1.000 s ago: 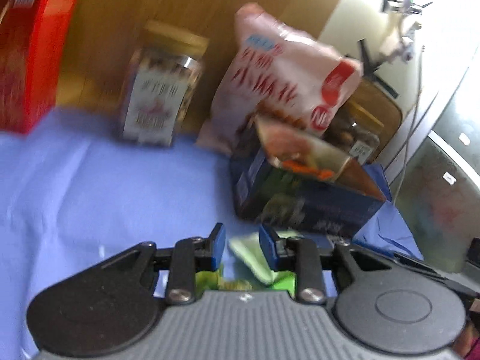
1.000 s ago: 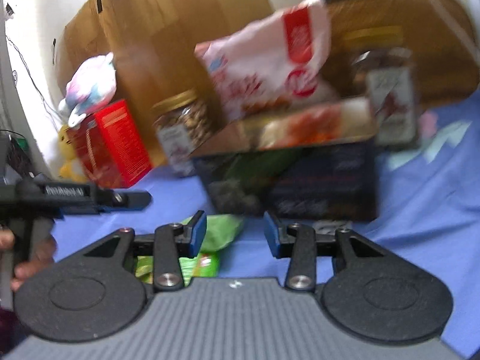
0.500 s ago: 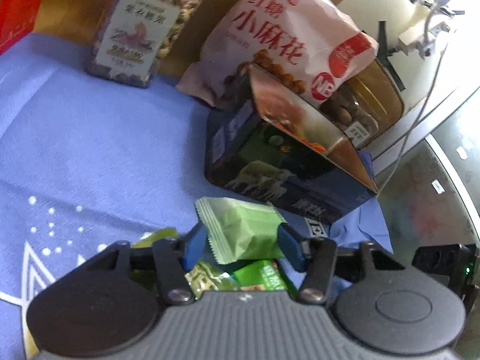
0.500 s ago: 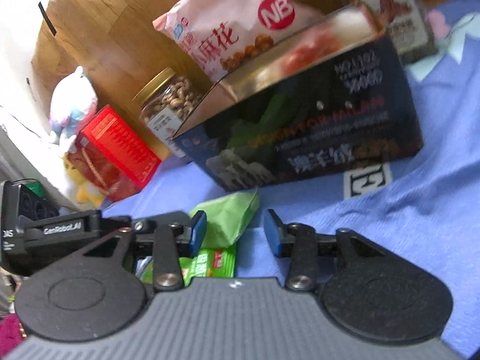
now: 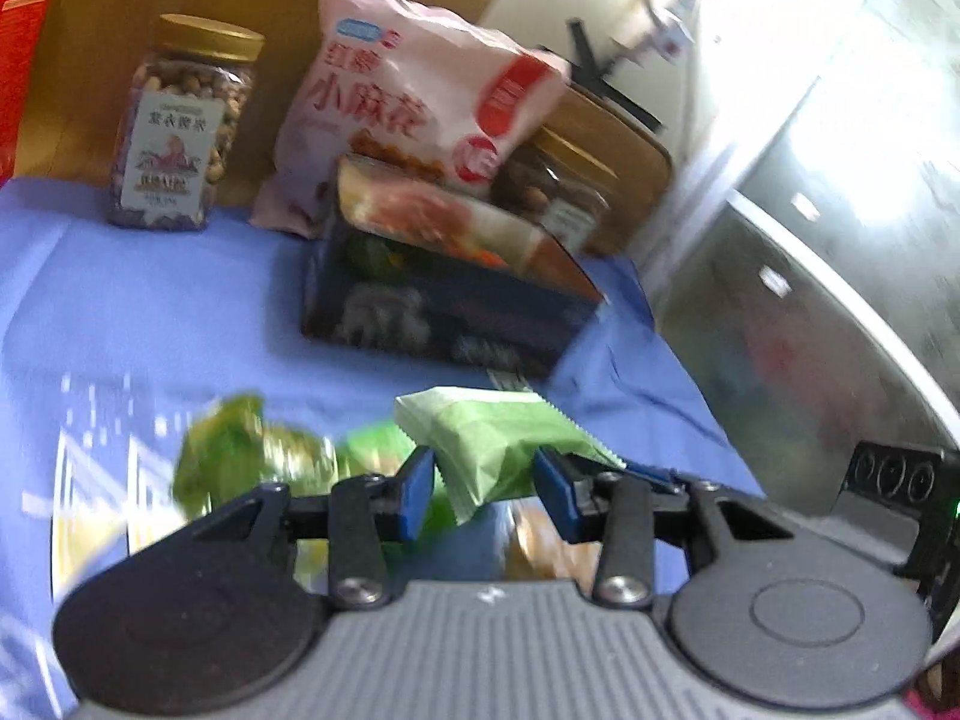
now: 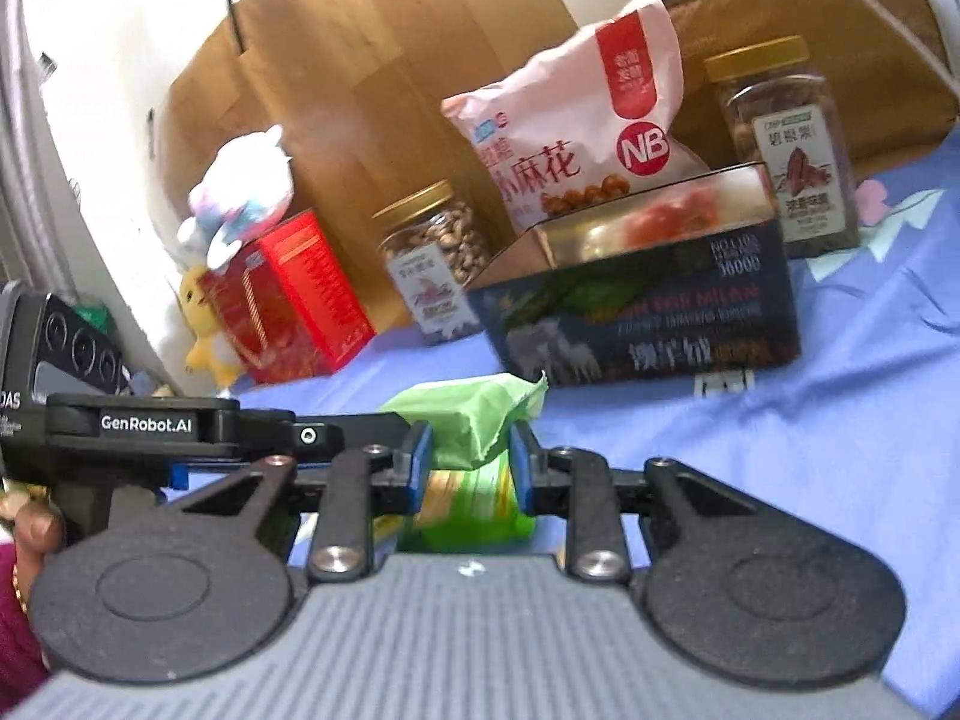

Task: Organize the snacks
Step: 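Move the left gripper to the green-wrapped pastry, then close the left gripper on the green-wrapped pastry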

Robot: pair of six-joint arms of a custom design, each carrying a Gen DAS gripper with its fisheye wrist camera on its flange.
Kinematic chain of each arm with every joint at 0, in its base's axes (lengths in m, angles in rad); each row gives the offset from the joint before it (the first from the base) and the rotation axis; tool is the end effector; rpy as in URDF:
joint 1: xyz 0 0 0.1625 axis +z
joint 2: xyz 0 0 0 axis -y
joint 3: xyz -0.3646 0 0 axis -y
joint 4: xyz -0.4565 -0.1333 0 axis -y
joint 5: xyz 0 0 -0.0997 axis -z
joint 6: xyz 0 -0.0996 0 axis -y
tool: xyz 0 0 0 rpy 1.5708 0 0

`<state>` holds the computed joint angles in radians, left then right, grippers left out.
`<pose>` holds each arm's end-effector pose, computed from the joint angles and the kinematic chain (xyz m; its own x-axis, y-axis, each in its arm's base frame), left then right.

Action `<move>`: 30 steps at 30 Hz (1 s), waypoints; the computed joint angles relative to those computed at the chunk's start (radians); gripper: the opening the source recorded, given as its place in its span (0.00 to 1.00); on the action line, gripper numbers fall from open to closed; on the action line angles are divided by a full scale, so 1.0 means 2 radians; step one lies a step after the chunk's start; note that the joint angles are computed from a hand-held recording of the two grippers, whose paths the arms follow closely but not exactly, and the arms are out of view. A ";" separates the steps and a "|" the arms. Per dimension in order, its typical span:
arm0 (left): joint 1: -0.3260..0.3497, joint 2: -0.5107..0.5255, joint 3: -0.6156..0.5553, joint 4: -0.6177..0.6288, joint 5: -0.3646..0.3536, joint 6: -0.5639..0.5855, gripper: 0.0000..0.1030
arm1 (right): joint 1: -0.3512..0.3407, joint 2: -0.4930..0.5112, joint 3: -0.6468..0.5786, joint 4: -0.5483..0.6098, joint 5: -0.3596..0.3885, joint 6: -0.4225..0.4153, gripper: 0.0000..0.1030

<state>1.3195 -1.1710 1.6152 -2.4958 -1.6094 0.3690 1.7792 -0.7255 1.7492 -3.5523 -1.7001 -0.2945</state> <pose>-0.0458 -0.6991 0.2600 -0.8191 0.5576 -0.1349 0.5531 0.7051 -0.4437 0.2520 -0.6095 0.0393 -0.9148 -0.2610 0.3084 -0.4019 0.5090 -0.7612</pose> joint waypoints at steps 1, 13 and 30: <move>0.002 -0.009 0.010 0.001 -0.001 0.006 0.36 | 0.002 -0.006 0.015 -0.006 -0.003 -0.001 0.29; 0.014 -0.083 0.101 -0.010 0.025 0.048 0.43 | 0.040 0.019 0.046 -0.020 -0.083 -0.083 0.43; 0.017 -0.057 0.069 0.032 -0.001 0.016 0.65 | 0.062 0.062 0.011 -0.057 -0.166 -0.206 0.61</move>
